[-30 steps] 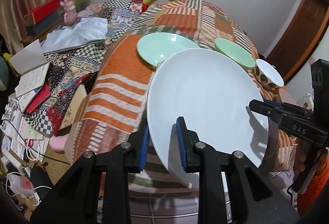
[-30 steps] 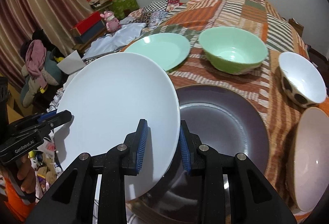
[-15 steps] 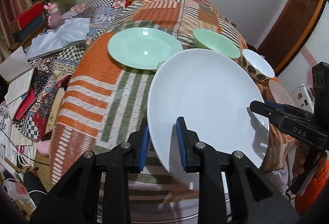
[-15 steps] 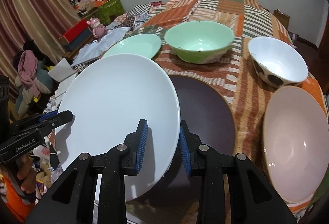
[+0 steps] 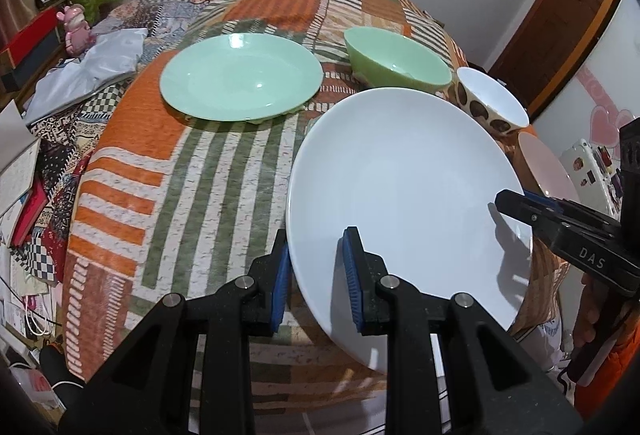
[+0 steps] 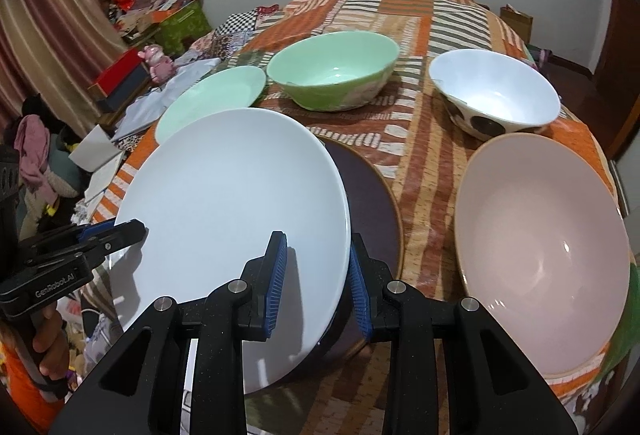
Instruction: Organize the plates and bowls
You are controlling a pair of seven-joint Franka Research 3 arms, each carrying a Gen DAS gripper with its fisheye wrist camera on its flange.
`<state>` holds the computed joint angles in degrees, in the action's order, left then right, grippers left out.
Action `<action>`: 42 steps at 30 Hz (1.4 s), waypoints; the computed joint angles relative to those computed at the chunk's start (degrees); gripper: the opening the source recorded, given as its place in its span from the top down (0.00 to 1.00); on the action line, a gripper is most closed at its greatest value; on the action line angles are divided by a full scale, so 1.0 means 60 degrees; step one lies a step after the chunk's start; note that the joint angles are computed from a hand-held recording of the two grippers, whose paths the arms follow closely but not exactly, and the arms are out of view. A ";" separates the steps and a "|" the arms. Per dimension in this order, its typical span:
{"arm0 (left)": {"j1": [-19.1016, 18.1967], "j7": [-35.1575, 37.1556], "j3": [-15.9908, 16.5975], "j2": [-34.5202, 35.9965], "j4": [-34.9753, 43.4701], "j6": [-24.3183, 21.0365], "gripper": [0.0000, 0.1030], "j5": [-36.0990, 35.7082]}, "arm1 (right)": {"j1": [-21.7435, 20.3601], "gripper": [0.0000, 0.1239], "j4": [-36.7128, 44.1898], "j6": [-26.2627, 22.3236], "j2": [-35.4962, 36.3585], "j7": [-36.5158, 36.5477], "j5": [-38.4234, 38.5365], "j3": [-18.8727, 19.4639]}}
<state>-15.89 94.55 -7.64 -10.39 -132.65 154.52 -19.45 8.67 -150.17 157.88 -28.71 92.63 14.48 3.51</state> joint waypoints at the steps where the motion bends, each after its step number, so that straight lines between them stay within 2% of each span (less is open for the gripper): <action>1: -0.0014 0.0031 -0.0003 0.0059 0.0042 -0.0014 0.77 -0.0011 | -0.0063 0.78 -0.0007 0.0012 0.0009 0.0061 -0.0051 0.0042; 6: 0.0031 0.0053 -0.0070 0.0300 0.0212 -0.0056 0.77 -0.0010 | -0.0329 0.78 -0.0023 0.0001 0.0061 0.0425 -0.0385 0.0263; 18: 0.0202 0.0228 -0.0300 0.0882 0.0719 -0.0223 0.77 -0.0172 | -0.0493 0.78 -0.0077 0.0017 0.0100 0.0968 -0.0749 0.0245; 25: 0.0339 0.0141 -0.0441 0.1095 0.0888 -0.0166 0.76 -0.0155 | -0.0666 0.78 -0.0127 0.0136 0.0086 0.1231 -0.1187 0.0481; 33: 0.0395 0.0256 -0.0537 0.1288 0.1054 -0.0217 0.75 -0.0273 | -0.0543 0.77 -0.0213 0.0136 -0.0068 0.1062 -0.1061 0.0248; 36: 0.0400 0.0166 -0.0608 0.1328 0.1083 -0.0245 0.75 0.0033 | -0.0905 0.78 -0.0220 0.0056 -0.0144 0.1354 -0.1463 0.0583; 42: 0.0381 0.0123 -0.0615 0.1237 0.0987 -0.0154 0.73 0.0125 | -0.0705 0.77 -0.0286 0.0321 -0.0265 0.1072 -0.1342 0.0333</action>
